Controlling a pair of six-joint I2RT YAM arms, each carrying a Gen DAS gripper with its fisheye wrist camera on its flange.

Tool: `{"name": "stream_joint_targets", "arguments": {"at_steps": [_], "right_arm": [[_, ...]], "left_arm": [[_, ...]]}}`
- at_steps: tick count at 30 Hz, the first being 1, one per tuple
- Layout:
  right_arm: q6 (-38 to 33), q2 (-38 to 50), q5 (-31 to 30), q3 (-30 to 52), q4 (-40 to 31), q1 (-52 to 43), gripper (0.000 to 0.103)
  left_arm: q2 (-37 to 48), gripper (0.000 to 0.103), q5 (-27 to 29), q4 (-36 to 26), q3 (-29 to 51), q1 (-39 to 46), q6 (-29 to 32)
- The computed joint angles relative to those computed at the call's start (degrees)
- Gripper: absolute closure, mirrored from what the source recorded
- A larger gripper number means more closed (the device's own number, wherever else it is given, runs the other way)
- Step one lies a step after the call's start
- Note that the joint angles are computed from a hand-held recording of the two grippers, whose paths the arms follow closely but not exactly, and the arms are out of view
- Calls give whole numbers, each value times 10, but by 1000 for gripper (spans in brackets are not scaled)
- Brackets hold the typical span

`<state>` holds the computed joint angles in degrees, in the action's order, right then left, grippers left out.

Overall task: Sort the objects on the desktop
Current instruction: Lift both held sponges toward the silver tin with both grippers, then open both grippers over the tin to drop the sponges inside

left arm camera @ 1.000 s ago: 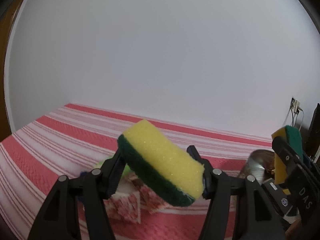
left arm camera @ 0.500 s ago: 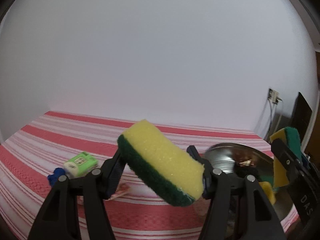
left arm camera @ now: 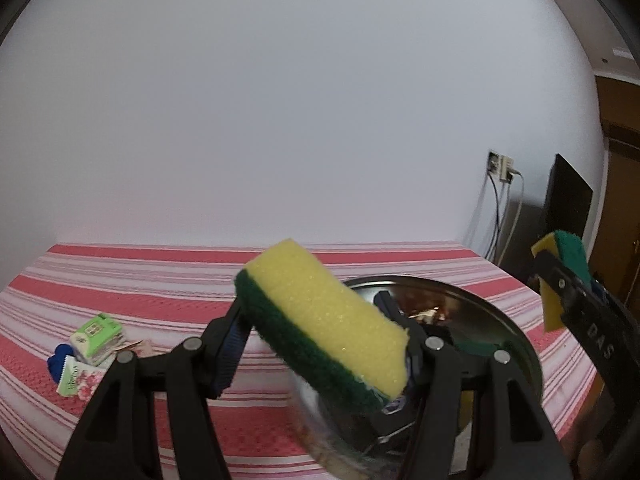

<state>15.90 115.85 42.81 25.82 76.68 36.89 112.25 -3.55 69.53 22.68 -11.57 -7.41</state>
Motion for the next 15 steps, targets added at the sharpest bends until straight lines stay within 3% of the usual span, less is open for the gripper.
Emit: {"name": "stream_joint_targets", "arguments": {"at_steps": [9,15], "right_arm": [[-37,-14,-65,7,-8,-84,50],[-56,-43,-136,62,-135,-134,50]], "left_arm": [[-39,41,-35,-80,18,-67,7],[-36,41,-64,-150,56,-105,-2]]}}
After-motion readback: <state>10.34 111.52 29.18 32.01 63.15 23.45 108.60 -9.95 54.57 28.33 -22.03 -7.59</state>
